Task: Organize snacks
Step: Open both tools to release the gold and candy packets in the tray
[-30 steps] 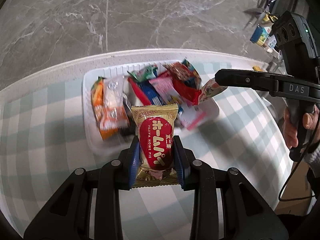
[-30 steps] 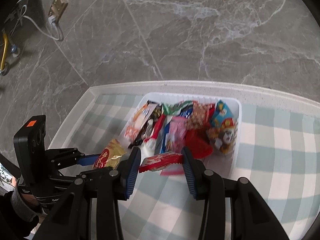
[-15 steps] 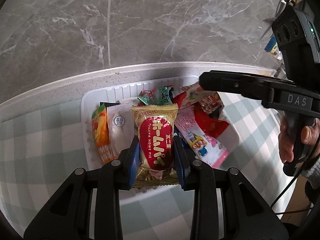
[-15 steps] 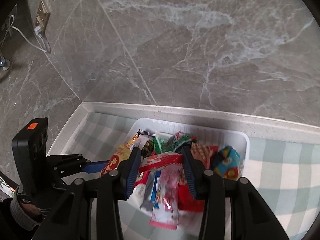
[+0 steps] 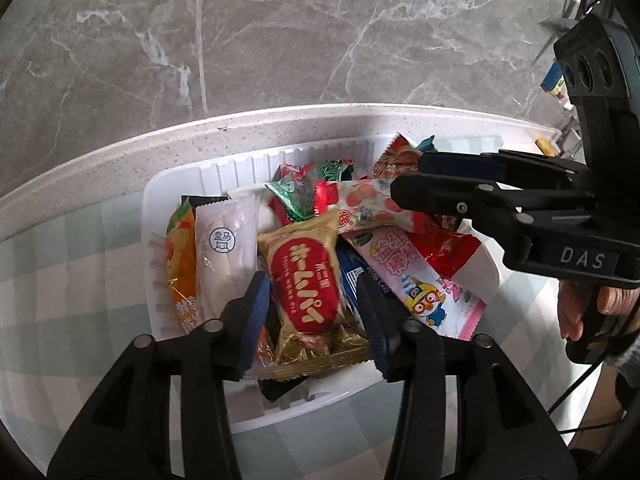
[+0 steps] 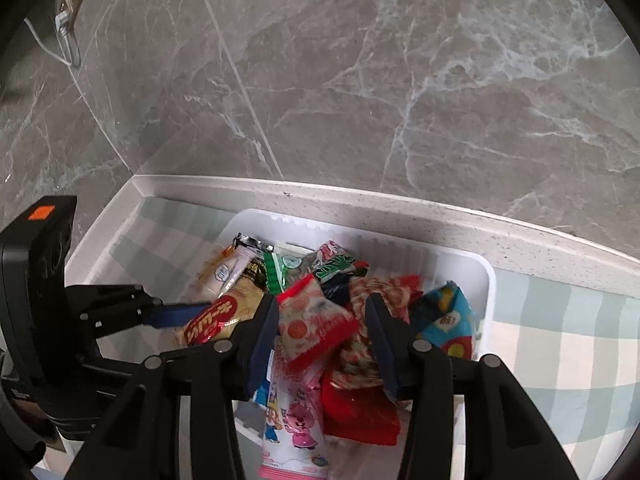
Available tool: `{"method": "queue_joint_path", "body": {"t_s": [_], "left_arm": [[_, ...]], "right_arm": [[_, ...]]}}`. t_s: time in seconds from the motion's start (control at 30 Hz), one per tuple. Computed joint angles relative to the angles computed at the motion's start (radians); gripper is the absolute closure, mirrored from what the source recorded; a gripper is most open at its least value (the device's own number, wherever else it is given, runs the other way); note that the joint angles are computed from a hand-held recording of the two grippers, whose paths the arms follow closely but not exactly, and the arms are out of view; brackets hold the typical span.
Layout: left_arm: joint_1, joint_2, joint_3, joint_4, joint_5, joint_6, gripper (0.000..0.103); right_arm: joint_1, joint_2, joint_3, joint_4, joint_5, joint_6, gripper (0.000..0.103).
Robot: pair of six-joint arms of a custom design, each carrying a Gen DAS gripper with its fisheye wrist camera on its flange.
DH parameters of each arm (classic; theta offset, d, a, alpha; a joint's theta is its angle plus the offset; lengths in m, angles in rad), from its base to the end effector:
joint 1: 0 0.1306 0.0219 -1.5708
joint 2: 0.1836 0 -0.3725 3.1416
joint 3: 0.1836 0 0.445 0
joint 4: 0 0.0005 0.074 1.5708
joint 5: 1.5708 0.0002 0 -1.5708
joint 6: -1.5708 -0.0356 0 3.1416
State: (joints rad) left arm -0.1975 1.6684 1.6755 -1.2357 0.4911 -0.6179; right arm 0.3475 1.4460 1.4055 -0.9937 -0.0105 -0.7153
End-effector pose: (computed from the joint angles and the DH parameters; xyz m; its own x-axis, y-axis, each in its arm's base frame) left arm 0.5903 -0.1358 0.3923 -0.5628 0.6336 -0.5309 0.8027 0.5724 -0.1677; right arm 0.5118 0.1852 0.3901 -0.8367 0.3945 -0.3800 0.2691 0.9003 0.3421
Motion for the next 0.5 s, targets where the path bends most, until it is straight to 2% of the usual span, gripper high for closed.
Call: {"method": "queue_joint_path", "body": {"t_s": [0.1,0.23,0.5], "left_arm": [[0.002,-0.013,-0.011,0.014,-0.004,-0.004,0.054],[0.014,-0.030,-0.017,0.017,0.010,0.003,0.053],[0.052,-0.108,-0.065,-0.009,0.057,0.014,0.045]], "right_arm": [[0.001,-0.017,-0.010,0.005,0.009,-0.010,0.052],[0.006,-0.048,-0.023,0.010,0.024,-0.042,0.051],[0.045,-0.139,-0.065,-0.008,0.055,-0.131,0.046]]}}
